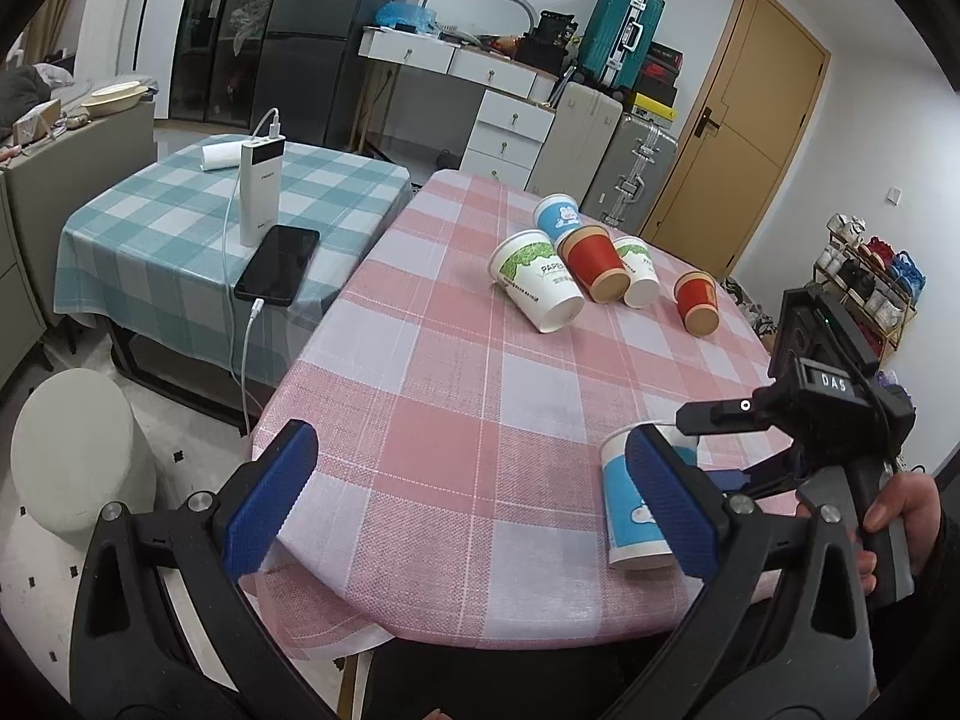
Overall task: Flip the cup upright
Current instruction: 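Grasp the blue bunny cup body with the right gripper, then lift and rotate the cup with the right gripper until its rim faces up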
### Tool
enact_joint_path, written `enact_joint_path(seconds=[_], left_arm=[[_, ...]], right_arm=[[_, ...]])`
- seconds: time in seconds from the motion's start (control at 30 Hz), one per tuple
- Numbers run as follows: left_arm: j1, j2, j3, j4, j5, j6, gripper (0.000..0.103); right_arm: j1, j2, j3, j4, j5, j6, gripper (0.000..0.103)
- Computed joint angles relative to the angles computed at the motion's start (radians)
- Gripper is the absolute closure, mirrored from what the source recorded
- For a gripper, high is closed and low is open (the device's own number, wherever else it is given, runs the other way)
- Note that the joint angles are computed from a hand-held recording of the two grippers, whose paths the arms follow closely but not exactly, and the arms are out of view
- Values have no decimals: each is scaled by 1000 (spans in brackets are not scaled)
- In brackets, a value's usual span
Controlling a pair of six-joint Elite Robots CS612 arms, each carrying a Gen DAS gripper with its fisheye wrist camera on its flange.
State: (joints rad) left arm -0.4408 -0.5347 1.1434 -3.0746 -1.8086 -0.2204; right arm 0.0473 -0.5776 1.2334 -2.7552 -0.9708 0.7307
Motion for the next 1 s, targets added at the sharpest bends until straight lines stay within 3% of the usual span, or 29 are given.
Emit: enact_joint_path(seconds=[0.13, 0.37, 0.77, 1.0], left_arm=[[2, 11, -18, 28, -10, 3, 0], [5, 32, -55, 67, -22, -6, 0], [0, 36, -71, 88, -25, 14, 0], [-10, 31, -73, 104, -17, 34, 0]], right_arm=[[4, 7, -15, 29, -9, -7, 22], [2, 15, -16, 5, 5, -3, 37], [-4, -10, 41, -111, -22, -12, 39], [-16, -36, 112, -243, -62, -11, 39]])
